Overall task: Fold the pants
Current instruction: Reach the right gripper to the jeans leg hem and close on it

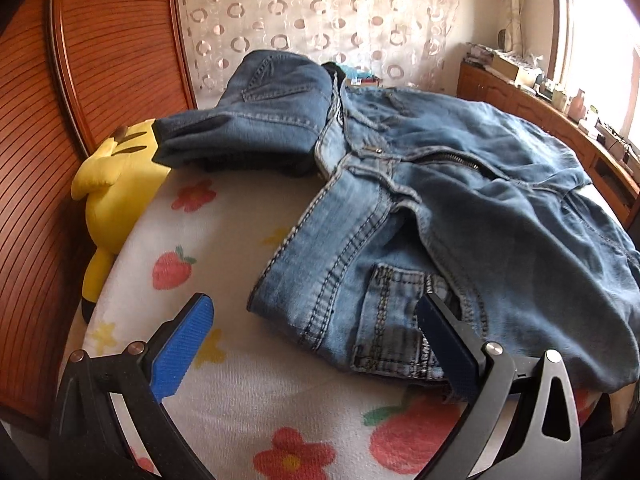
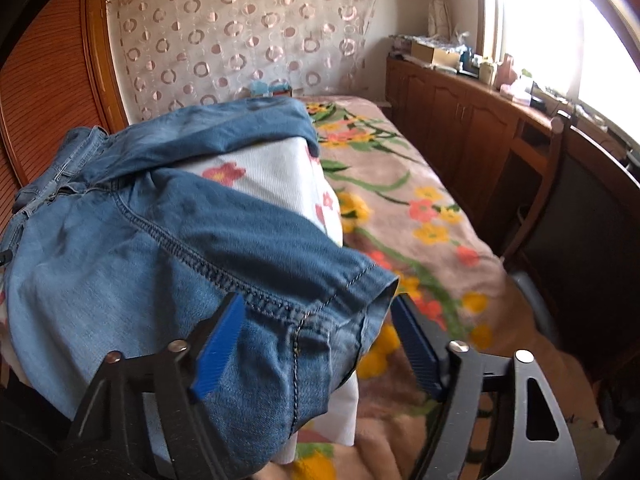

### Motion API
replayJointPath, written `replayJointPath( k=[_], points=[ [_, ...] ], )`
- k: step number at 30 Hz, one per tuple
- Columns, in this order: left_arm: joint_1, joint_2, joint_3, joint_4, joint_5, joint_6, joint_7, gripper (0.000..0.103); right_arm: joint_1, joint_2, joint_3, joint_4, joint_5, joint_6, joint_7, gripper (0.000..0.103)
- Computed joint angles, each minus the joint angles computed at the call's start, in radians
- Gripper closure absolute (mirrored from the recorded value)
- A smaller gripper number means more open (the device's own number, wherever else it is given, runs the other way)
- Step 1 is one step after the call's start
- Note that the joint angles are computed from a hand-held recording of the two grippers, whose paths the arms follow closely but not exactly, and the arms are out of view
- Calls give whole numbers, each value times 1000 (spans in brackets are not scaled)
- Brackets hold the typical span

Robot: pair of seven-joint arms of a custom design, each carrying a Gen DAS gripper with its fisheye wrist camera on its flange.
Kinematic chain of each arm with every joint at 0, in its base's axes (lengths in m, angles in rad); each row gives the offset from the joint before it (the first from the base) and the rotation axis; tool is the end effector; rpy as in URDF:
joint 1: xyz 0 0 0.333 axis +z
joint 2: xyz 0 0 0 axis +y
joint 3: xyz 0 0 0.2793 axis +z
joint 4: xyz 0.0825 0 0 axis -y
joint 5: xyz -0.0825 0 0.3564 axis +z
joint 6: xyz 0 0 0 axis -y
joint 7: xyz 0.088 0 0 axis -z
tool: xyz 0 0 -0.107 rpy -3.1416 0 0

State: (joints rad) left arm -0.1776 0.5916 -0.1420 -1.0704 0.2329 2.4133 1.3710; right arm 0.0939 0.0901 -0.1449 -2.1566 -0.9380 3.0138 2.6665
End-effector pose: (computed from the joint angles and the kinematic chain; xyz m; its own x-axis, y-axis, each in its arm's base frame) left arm 0.6971 -0.1928 0.5531 -0.1700 -0.9853 -0.0149 -0.7075 0.1326 -0.6942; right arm 0.5580 0.0323 0.4055 -0.2332 -0.9718 -0.0357 -0.6528 0.1837 -0.7349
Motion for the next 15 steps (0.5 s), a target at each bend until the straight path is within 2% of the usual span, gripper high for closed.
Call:
replayJointPath(
  k=[1, 4, 6, 7, 10, 12, 15],
  points=[
    [2, 1, -1, -1, -2, -1, 2, 1, -4, -4, 6, -5, 33, 2, -30, 33],
    [13, -1, -10, -13, -22, 7, 9, 1, -6, -30, 26, -29, 116, -1, -99, 49],
    [18, -5, -13, -22, -30, 12, 14, 1, -10, -50, 40, -44, 166, 0, -146, 74],
    [16, 0, -13, -13, -31, 8, 14, 1, -9, -67, 47, -47, 171, -22, -156, 79],
    [17, 3, -14, -8, -37, 6, 17, 1, -27, -93, 68, -49, 130, -38, -145, 83],
    [18, 0, -13, -10, -40, 8, 15, 1, -38, -102, 83, -56, 142, -17, -171, 83],
    [35, -19, -24, -37, -65, 37, 18, 6, -57, -142, 106, -75, 77, -14, -117, 84]
  ],
)
